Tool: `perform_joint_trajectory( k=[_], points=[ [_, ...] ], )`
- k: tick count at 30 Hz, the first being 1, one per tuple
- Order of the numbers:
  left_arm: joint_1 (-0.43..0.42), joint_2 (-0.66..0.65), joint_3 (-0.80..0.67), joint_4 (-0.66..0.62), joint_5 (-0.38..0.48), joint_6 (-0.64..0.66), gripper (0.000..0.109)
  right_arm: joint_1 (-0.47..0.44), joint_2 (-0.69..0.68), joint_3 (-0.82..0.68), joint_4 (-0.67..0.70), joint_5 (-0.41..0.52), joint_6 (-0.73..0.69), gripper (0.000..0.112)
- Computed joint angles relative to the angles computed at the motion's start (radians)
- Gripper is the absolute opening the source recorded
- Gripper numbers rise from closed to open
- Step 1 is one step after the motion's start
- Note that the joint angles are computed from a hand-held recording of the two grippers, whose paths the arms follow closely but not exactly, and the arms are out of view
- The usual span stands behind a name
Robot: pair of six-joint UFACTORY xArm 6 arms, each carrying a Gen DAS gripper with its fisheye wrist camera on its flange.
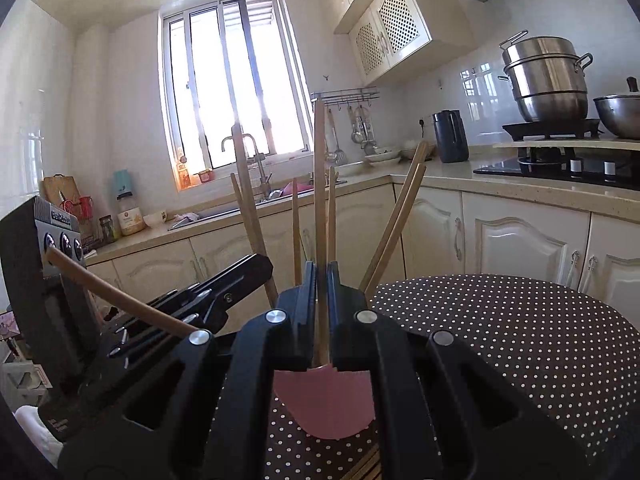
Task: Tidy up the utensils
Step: 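Lower the left tool's chopstick into the pink cup and open it while the right tool releases its own, then move both open tools back from the cup to the chopstick pile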
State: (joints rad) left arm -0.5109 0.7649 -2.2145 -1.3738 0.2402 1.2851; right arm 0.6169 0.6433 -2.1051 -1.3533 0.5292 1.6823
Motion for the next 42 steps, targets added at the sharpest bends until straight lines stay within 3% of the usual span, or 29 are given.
perform_joint_trajectory(
  k=[4, 5, 6, 8, 11, 15, 19, 21, 24, 26, 29, 35, 42],
  points=[
    [-0.004, -0.04, 0.067, 0.05, -0.019, -0.024, 0.01, 0.008, -0.011, 0.014, 0.02, 0.016, 0.005, 0.007],
    [-0.005, -0.051, 0.081, 0.049, -0.027, -0.019, 0.016, 0.01, -0.015, 0.017, 0.019, 0.02, 0.012, 0.007],
    [-0.007, -0.064, 0.098, 0.036, -0.037, -0.003, 0.031, 0.013, -0.018, 0.019, 0.018, 0.025, 0.014, 0.007],
    [-0.011, -0.102, 0.136, -0.07, -0.059, 0.111, 0.036, 0.022, -0.028, 0.022, 0.022, 0.04, 0.011, 0.007],
    [-0.014, -0.149, 0.185, -0.123, -0.068, 0.182, 0.036, 0.036, -0.044, 0.029, 0.017, 0.061, 0.01, 0.007],
    [-0.017, -0.219, 0.25, -0.248, -0.091, 0.319, 0.049, 0.06, -0.075, 0.05, -0.001, 0.101, 0.022, 0.011],
    [-0.017, -0.286, 0.308, -0.362, -0.107, 0.452, 0.058, 0.087, -0.122, 0.092, -0.035, 0.149, 0.048, 0.026],
    [-0.017, -0.316, 0.334, -0.402, -0.111, 0.5, 0.06, 0.102, -0.144, 0.113, -0.051, 0.174, 0.059, 0.03],
    [-0.016, -0.364, 0.374, -0.453, -0.118, 0.554, 0.064, 0.131, -0.18, 0.148, -0.081, 0.227, 0.086, 0.047],
    [-0.018, -0.396, 0.402, -0.496, -0.126, 0.603, 0.065, 0.148, -0.205, 0.173, -0.099, 0.247, 0.099, 0.047],
    [-0.016, -0.452, 0.447, -0.665, -0.132, 0.802, 0.066, 0.175, -0.234, 0.205, -0.113, 0.277, 0.106, 0.047],
    [-0.015, -0.553, 0.543, -0.883, -0.129, 1.049, 0.068, 0.233, -0.268, 0.25, -0.129, 0.353, 0.09, 0.051],
    [-0.029, -0.612, 0.611, -1.001, -0.136, 1.197, 0.07, 0.284, -0.298, 0.302, -0.116, 0.431, 0.068, 0.053]
  ],
)
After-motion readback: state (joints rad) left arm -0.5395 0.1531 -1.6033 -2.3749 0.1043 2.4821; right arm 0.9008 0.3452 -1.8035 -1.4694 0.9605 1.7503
